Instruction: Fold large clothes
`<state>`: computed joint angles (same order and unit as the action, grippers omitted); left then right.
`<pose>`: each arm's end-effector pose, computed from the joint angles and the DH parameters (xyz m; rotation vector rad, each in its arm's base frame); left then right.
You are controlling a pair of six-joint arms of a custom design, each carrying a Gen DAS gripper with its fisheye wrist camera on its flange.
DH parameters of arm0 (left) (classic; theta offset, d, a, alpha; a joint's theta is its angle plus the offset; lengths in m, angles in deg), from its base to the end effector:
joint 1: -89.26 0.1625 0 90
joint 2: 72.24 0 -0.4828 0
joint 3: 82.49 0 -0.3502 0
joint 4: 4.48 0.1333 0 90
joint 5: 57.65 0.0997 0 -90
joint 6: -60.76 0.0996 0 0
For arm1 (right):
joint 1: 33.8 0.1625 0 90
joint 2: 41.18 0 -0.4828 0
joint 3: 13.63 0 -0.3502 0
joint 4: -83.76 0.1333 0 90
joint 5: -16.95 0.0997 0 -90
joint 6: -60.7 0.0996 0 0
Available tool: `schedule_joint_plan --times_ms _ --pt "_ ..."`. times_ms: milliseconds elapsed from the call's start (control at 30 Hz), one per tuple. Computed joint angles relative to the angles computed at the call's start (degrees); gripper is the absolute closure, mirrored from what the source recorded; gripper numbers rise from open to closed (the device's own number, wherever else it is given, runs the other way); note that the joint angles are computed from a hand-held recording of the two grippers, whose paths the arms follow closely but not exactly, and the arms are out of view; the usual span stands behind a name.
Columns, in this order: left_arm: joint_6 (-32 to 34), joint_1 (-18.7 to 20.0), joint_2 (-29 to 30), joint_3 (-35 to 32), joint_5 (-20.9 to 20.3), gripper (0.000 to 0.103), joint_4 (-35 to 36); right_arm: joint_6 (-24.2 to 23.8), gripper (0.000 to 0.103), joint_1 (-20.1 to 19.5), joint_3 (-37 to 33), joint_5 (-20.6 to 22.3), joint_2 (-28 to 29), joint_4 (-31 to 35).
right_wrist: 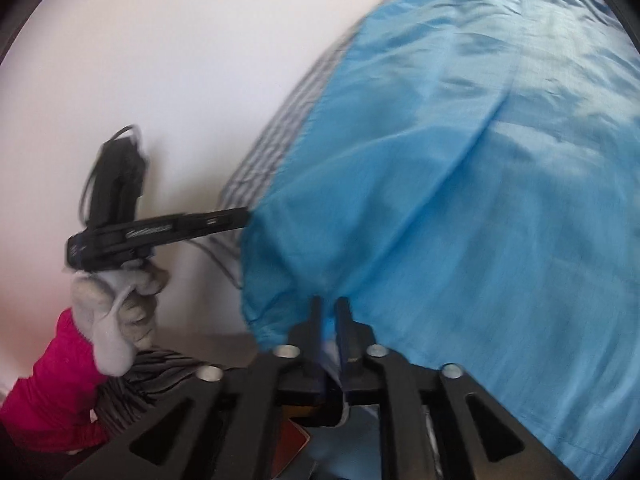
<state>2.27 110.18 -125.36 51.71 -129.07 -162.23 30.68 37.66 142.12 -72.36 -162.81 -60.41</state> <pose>-0.3327 -0.3039 0.0879 0.3094 2.7628 -0.2644 0.0752 -0.1988 0.3178 0.3002 -2.9545 0.4859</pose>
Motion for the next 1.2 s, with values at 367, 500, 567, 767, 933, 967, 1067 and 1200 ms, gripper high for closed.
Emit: schedule_joint_plan --times_ms 367,500,567,767,933,967,1067,1200 --pt "-0.1 -1.2 1.6 -3.0 3.3 0.085 8.4 0.4 0.103 -3.0 1.1 3.1 3.6 -1.3" --pt "0.2 -1.6 1.5 -2.8 3.4 0.085 7.7 5.2 0.103 6.7 2.5 -3.0 9.7 -9.7" --pt "0.2 -1.8 1.4 -3.0 3.4 0.085 8.0 6.1 0.103 7.0 2.7 -5.3 10.3 -11.4" --pt "-1.3 -5.6 -1.1 -3.4 9.2 0.085 11.4 3.0 0.081 3.5 -0.6 -4.7 1.6 -0.9" --pt "3.6 -6.0 2.3 -4.9 10.7 0.085 6.8 1.1 0.076 10.4 0.0 -10.0 1.9 -9.9" --pt "4.8 -5.2 3.6 -5.3 9.4 0.085 5.6 1.3 0.076 11.3 0.4 -10.6 4.1 -12.5" --pt "6.1 -4.2 6.9 -7.2 8.4 0.085 6.9 1.2 0.075 13.5 2.7 -13.5 10.9 -21.7" --pt "7.0 -4.0 10.1 -7.7 8.5 0.085 8.1 2.6 0.075 15.3 3.6 -17.7 19.2 -29.3"
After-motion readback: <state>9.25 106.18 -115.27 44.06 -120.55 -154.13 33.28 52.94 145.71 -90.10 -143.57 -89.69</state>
